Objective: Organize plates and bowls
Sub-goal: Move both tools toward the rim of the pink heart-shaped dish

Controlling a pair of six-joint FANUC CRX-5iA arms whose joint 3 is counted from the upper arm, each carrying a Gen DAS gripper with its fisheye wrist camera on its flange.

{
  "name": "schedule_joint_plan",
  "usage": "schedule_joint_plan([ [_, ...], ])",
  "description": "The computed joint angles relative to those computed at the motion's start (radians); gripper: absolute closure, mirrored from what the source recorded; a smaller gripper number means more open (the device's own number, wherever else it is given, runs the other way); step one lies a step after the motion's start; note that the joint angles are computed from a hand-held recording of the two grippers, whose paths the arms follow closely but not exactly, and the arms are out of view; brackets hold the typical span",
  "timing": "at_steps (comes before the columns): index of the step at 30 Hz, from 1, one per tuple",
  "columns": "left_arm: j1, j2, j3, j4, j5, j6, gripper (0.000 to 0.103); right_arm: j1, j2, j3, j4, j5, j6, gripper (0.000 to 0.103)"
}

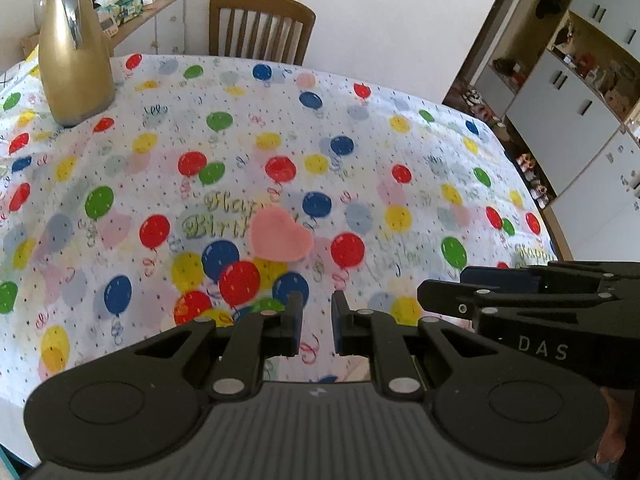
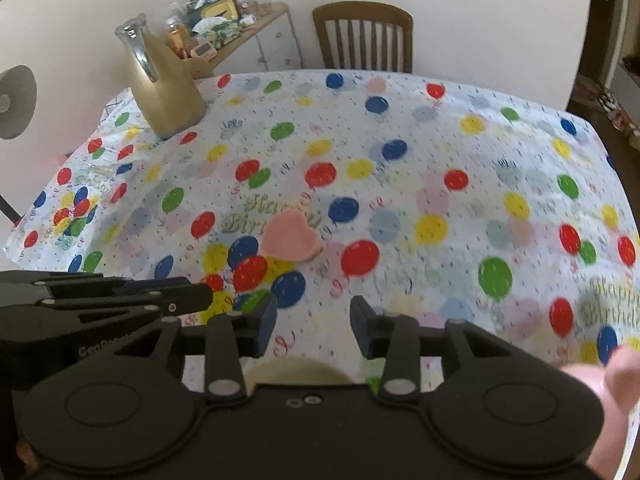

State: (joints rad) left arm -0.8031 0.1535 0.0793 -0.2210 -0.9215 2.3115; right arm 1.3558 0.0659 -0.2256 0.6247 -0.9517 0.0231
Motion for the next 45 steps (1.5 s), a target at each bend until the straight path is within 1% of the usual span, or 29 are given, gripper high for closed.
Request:
schedule_joint_plan([
  [2, 0.007, 0.007, 0.007, -0.003, 0.002, 0.0, 0.089, -0.017, 0.008, 0.01, -0.006, 0.015, 0.029, 0.06],
  [4, 0.014, 0.016, 0.018, -0.008, 0.0, 0.004, 0.086, -0.033, 0.017, 0.019, -0.01, 0.03, 0.056, 0.057],
  [6, 0.02, 0.025, 0.028, -0.015, -0.003, 0.016, 0.071, -0.051, 0.025, 0.027, -0.019, 0.046, 0.083, 0.053],
  [7, 0.021, 0.029, 0.034, -0.025, -0.006, 0.027, 0.069, -0.059, 0.03, 0.032, -0.025, 0.052, 0.098, 0.051],
  [9, 0.023, 0.042, 0.055, -0.048, -0.024, 0.057, 0.06, -0.073, 0.04, 0.043, -0.031, 0.057, 0.115, 0.05],
  [10, 0.03, 0.045, 0.058, -0.046, -0.024, 0.066, 0.058, -0.083, 0.042, 0.047, -0.041, 0.068, 0.128, 0.048],
  [11, 0.037, 0.049, 0.06, -0.045, -0.024, 0.075, 0.053, -0.092, 0.045, 0.05, -0.05, 0.077, 0.139, 0.046],
  [12, 0.042, 0.054, 0.066, -0.049, -0.028, 0.087, 0.047, -0.099, 0.048, 0.053, -0.054, 0.082, 0.145, 0.041],
  [13, 0.047, 0.059, 0.07, -0.053, -0.03, 0.094, 0.045, -0.108, 0.052, 0.055, -0.052, 0.086, 0.148, 0.037],
  [15, 0.056, 0.073, 0.082, -0.059, -0.036, 0.104, 0.037, -0.123, 0.057, 0.056, -0.055, 0.101, 0.165, 0.033],
  [19, 0.083, 0.1, 0.093, -0.046, -0.034, 0.106, 0.032, -0.159, 0.073, 0.059, -0.067, 0.146, 0.208, 0.017],
  [20, 0.09, 0.109, 0.098, -0.044, -0.036, 0.109, 0.028, -0.167, 0.075, 0.056, -0.067, 0.163, 0.217, 0.015],
  [21, 0.096, 0.119, 0.104, -0.043, -0.04, 0.114, 0.027, -0.177, 0.078, 0.054, -0.073, 0.182, 0.234, 0.01],
  [22, 0.102, 0.128, 0.107, -0.041, -0.04, 0.115, 0.027, -0.185, 0.082, 0.055, -0.077, 0.191, 0.248, 0.008],
  [25, 0.122, 0.157, 0.114, -0.025, -0.034, 0.109, 0.027, -0.209, 0.108, 0.067, -0.082, 0.204, 0.292, 0.008],
  [31, 0.152, 0.222, 0.138, -0.005, -0.037, 0.089, 0.027, -0.257, 0.177, 0.133, -0.177, 0.189, 0.415, 0.008],
  [34, 0.164, 0.248, 0.138, 0.02, -0.033, 0.063, 0.027, -0.27, 0.205, 0.161, -0.217, 0.179, 0.468, 0.008],
  [38, 0.175, 0.277, 0.133, 0.043, -0.027, 0.055, 0.027, -0.284, 0.233, 0.189, -0.267, 0.184, 0.543, 0.01],
  [41, 0.181, 0.29, 0.125, 0.056, -0.017, 0.049, 0.027, -0.293, 0.256, 0.215, -0.312, 0.181, 0.602, 0.013],
  [43, 0.182, 0.297, 0.122, 0.058, -0.008, 0.042, 0.027, -0.297, 0.269, 0.23, -0.34, 0.179, 0.639, 0.019],
  [45, 0.183, 0.298, 0.114, 0.06, 0.004, 0.037, 0.027, -0.299, 0.283, 0.243, -0.362, 0.179, 0.67, 0.023],
])
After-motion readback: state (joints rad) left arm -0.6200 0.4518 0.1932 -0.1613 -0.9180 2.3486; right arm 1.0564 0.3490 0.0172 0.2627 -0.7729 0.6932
